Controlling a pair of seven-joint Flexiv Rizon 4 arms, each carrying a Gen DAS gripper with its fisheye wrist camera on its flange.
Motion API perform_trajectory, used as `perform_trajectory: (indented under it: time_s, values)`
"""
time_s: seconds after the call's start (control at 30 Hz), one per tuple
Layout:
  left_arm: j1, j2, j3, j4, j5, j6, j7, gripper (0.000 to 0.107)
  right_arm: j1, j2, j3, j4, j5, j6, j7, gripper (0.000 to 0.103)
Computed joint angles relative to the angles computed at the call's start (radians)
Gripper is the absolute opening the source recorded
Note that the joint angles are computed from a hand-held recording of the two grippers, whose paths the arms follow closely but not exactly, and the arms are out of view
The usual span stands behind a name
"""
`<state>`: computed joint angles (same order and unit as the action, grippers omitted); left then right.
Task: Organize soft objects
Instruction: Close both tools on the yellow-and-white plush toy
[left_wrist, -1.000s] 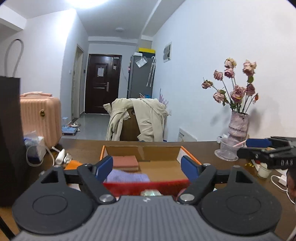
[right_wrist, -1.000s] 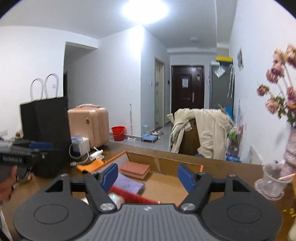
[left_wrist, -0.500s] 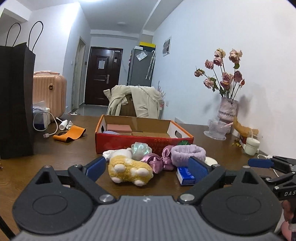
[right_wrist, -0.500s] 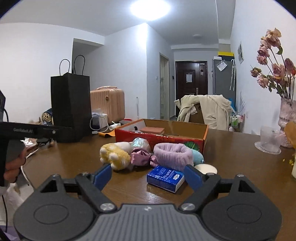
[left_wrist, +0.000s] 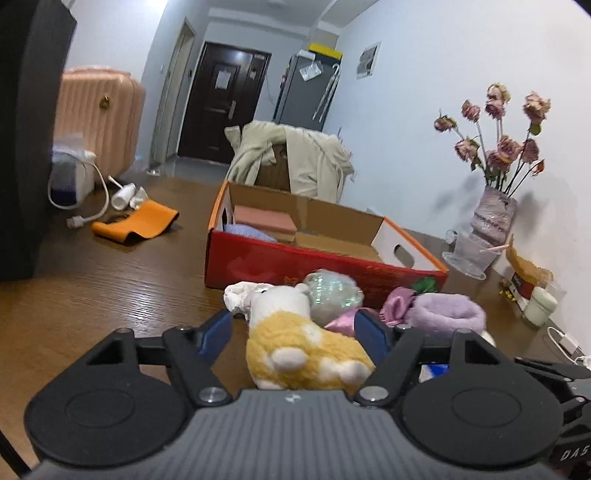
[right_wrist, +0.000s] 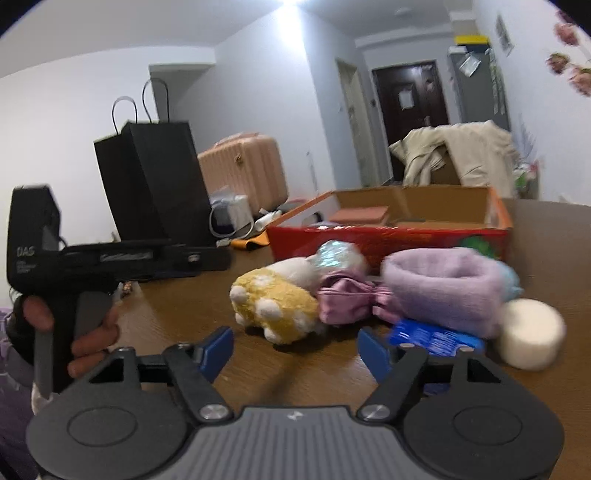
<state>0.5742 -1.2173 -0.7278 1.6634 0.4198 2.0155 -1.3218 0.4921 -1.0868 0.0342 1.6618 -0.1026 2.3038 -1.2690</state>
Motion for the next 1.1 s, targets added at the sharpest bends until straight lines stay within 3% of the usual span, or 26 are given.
perform_trajectory:
  time_s: [0.17,0.27,0.3,0.33,0.47,0.57,0.67,0.9,1.0,1.1]
  values:
    - [0.023,-0.079,-0.075,-0.078,-0.035,-0.138,0.073,0.07,-0.039,-0.062,0.028,-0.147,-0.098,-0.118,0.059,0.068]
    - [0.099,-0.17,-0.205,-0.078,-0.09,-0.241,0.174,0.059,-0.063,-0.095,0.046,-0.213,-0.171,-0.16,0.089,0.067]
    - [0.134,-0.21,-0.255,-0.086,-0.066,-0.297,0.171,0.052,-0.066,-0.103,0.048,-0.229,-0.188,-0.169,0.095,0.067]
    - [0.145,-0.222,-0.272,-0.081,-0.079,-0.306,0.187,0.051,-0.064,-0.11,0.046,-0.243,-0.198,-0.177,0.1,0.067]
    - [0.153,-0.194,-0.247,-0.013,-0.123,-0.223,0.197,0.05,-0.029,-0.102,0.009,-0.231,-0.195,-0.18,0.079,0.059]
    - [0.174,-0.172,-0.237,0.066,-0.15,-0.167,0.209,0.05,0.001,-0.073,-0.017,-0.167,-0.167,-0.153,0.036,0.05]
    - [0.194,-0.161,-0.234,0.14,-0.136,-0.132,0.216,0.05,0.027,-0.027,-0.031,-0.065,-0.118,-0.112,-0.014,0.049]
    - [0.195,-0.165,-0.248,0.221,-0.085,-0.132,0.26,0.051,-0.034,0.068,0.047,0.176,-0.087,0.018,-0.042,0.049]
    - [0.162,-0.149,-0.224,0.233,-0.073,-0.098,0.285,0.057,-0.034,0.081,0.06,0.242,-0.074,0.08,-0.055,0.049]
    - [0.14,-0.154,-0.214,0.222,-0.077,-0.071,0.276,0.076,-0.08,0.065,0.103,0.263,-0.16,0.139,-0.037,0.049]
